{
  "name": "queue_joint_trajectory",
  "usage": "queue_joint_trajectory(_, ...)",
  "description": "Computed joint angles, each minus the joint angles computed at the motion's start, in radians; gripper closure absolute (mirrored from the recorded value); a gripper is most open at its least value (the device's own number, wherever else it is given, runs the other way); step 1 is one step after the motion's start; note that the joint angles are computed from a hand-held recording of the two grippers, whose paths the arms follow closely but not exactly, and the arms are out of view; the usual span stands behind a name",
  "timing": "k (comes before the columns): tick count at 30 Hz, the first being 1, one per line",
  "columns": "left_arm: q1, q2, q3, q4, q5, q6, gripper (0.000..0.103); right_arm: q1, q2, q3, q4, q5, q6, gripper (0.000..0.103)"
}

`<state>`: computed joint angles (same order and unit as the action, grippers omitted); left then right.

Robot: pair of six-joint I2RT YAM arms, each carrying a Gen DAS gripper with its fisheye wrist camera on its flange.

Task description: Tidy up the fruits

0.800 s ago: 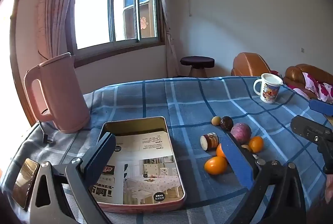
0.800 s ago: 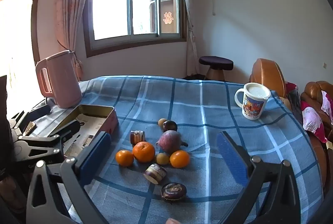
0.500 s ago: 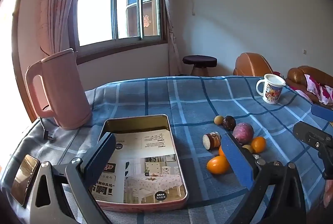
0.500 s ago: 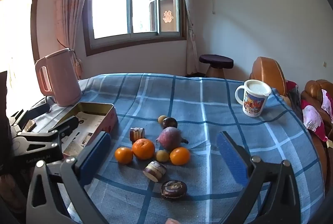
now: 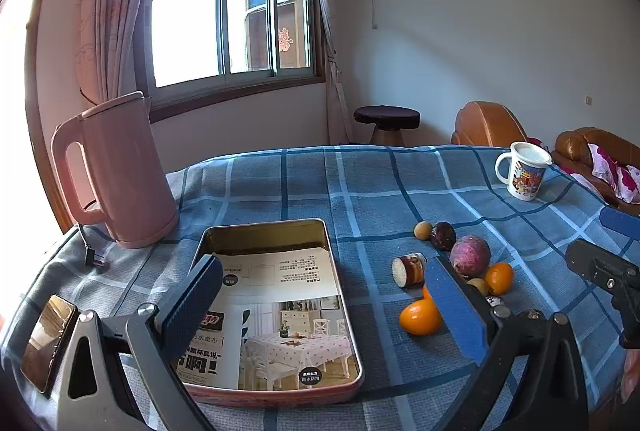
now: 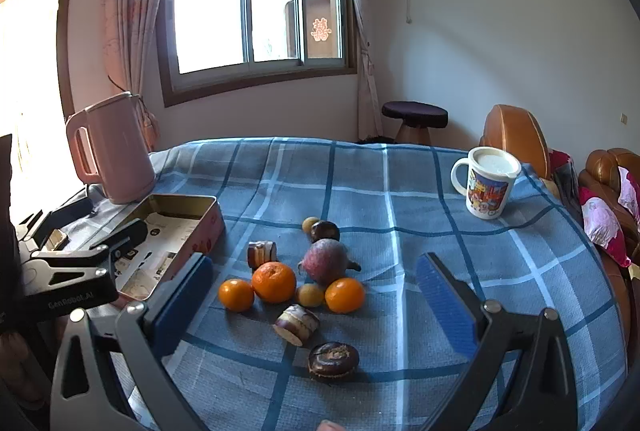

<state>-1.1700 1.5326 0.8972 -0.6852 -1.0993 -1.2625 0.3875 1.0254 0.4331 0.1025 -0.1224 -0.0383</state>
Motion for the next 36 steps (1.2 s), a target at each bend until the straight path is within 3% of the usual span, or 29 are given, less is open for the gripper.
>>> queue_joint_trajectory(36,0.019,0.026,-0.004,0.039,0.018,0.024,0.001,-0.031,0.049,-0.018,0.039,-0.028,0.000,0.000)
